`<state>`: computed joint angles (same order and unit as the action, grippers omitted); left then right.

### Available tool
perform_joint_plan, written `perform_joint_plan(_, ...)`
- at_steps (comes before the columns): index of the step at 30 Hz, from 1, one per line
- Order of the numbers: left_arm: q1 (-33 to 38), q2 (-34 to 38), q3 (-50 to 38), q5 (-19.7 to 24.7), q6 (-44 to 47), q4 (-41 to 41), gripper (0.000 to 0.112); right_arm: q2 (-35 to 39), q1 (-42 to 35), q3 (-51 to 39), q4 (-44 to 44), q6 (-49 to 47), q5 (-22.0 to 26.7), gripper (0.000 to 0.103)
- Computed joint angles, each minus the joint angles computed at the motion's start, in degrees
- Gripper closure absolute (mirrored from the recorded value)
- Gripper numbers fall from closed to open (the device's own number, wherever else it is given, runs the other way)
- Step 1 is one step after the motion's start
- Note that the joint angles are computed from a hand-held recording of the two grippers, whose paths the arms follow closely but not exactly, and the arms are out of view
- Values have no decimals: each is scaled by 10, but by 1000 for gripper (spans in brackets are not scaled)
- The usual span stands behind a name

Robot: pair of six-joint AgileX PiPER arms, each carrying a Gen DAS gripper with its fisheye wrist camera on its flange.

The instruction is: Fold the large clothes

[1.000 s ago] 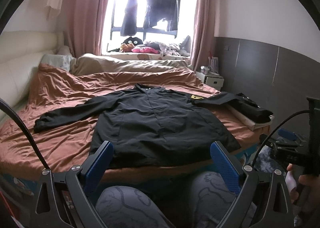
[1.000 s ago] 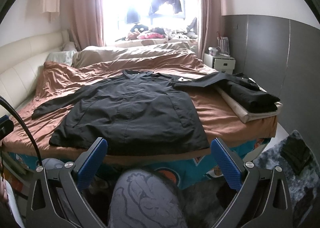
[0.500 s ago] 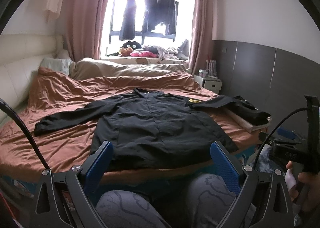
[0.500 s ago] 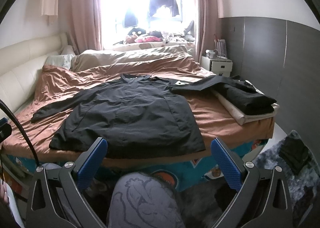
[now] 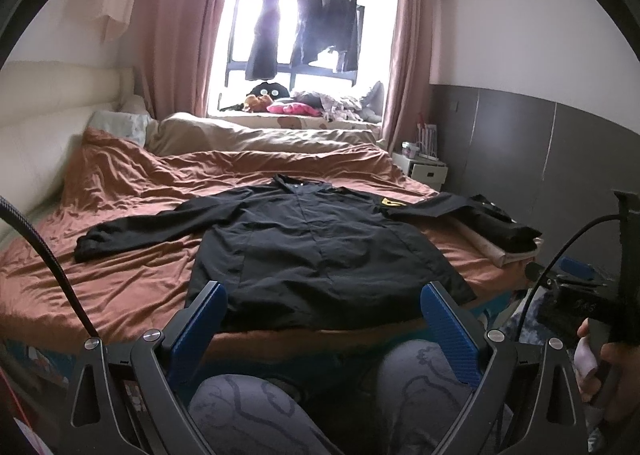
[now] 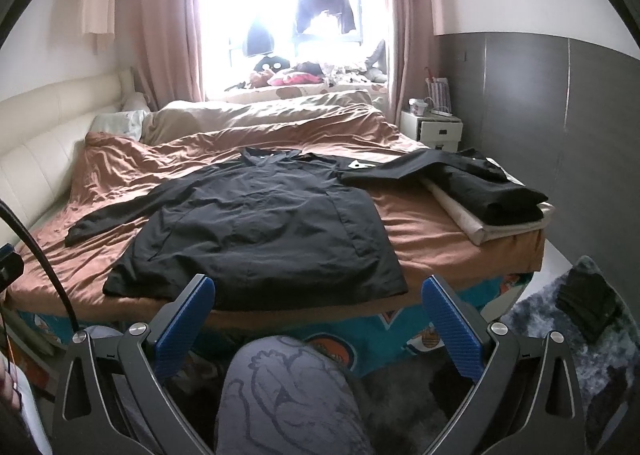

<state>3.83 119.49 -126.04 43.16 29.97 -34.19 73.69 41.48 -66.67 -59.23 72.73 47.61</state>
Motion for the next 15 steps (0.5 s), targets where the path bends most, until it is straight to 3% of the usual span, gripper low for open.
perform_joint_plan(10, 14, 9, -10, 0, -8, -4, 14, 23, -2, -37, 12, -30, 13, 0)
perform_joint_plan(15, 22, 60, -94, 30, -60, 31, 14, 41, -19, -49, 20, -40, -14, 0)
